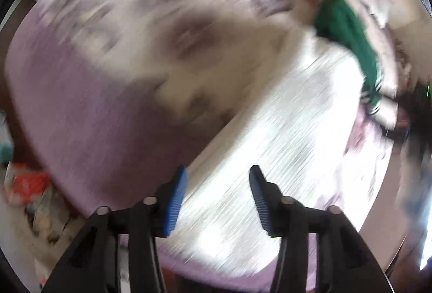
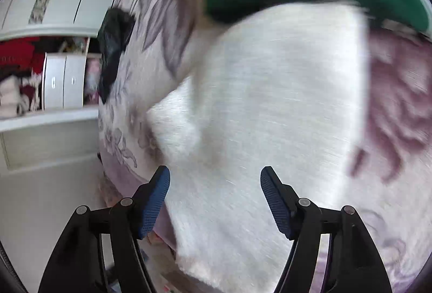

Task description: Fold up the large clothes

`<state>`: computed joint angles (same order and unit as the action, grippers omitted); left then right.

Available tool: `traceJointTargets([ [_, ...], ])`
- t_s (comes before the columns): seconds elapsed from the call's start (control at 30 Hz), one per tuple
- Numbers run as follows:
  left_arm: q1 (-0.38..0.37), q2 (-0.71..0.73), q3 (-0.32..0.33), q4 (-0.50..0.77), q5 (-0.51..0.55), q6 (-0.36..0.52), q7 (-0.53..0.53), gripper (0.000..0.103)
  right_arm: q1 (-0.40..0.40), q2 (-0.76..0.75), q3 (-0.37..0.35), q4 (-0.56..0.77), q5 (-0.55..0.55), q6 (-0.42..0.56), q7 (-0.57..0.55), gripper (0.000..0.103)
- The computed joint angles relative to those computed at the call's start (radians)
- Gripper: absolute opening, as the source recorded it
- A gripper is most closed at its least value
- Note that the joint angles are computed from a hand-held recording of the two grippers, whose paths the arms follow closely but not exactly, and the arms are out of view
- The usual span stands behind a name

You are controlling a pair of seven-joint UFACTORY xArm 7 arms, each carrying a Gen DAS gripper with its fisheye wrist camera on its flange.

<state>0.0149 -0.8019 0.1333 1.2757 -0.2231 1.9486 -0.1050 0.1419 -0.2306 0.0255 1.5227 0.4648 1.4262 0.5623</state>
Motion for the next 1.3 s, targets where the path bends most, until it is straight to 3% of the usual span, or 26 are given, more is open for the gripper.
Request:
traceJointTargets([
  [0.13,-0.048,0.067,-0.094,-0.085,-0.102,-0.279,-0.002,0.045,-0.040,-0.115,-0.042,-0.113,-0.043,-0.004,-0.003,0.069],
  [0.2,-0.091,0.135,-0.142,-0.125,-0.089,-0.378,0.035,0.041,-0.053,-0.163,-0.060,-0.175,-0.030,-0.008,0.001,0.045],
  [0.27,-0.129,0.183,-0.160,-0.148,-0.072,-0.396,0.069,0.017,-0.051,-0.199,-0.060,-0.241,-0.004,-0.022,0.011,0.043],
  [0.37,-0.156,0.218,-0.178,-0.225,-0.018,-0.445,0.130,0.018,-0.020,-0.236,-0.040,-0.323,0.036,-0.032,0.003,0.042],
  [0.47,-0.169,0.248,-0.150,-0.253,-0.032,-0.492,0.185,0.021,0.026,-0.207,0.014,-0.402,0.070,-0.104,0.019,0.042],
  [0.6,-0.171,0.305,-0.115,-0.227,-0.067,-0.491,0.256,0.021,0.055,-0.113,0.087,-0.431,-0.024,-0.198,0.087,0.040],
  [0.7,-0.158,0.321,-0.061,-0.164,-0.120,-0.402,0.317,0.021,0.062,-0.080,0.087,-0.363,-0.057,-0.143,0.208,0.041],
  [0.77,-0.136,0.311,0.009,-0.095,-0.176,-0.252,0.361,0.021,0.074,-0.117,0.078,-0.337,-0.054,-0.088,0.234,0.042],
  [0.8,-0.122,0.314,0.045,-0.058,-0.211,-0.176,0.374,0.021,0.081,-0.170,0.072,-0.350,-0.027,-0.055,0.265,0.049],
  [0.83,-0.107,0.314,0.082,-0.022,-0.239,-0.099,0.387,0.026,0.086,-0.211,0.070,-0.365,-0.007,-0.044,0.292,0.054],
  [0.87,-0.090,0.310,0.118,0.009,-0.257,-0.028,0.402,0.038,0.091,-0.280,0.076,-0.392,0.011,-0.031,0.337,0.064],
  [0.93,-0.054,0.283,0.177,0.052,-0.250,0.082,0.450,0.058,0.102,-0.391,0.097,-0.425,0.022,0.023,0.438,0.068],
  [1.07,0.021,0.191,0.216,0.046,-0.093,0.229,0.554,0.061,0.126,-0.620,0.169,-0.533,0.074,0.108,0.690,0.069],
  [1.2,0.110,0.055,0.213,-0.120,0.116,0.274,0.652,0.061,0.153,-0.842,0.258,-0.744,0.144,0.022,0.861,0.071],
  [1.3,0.166,-0.040,0.217,-0.236,0.192,0.297,0.691,0.061,0.183,-0.922,0.333,-0.874,0.168,-0.088,0.926,0.071],
])
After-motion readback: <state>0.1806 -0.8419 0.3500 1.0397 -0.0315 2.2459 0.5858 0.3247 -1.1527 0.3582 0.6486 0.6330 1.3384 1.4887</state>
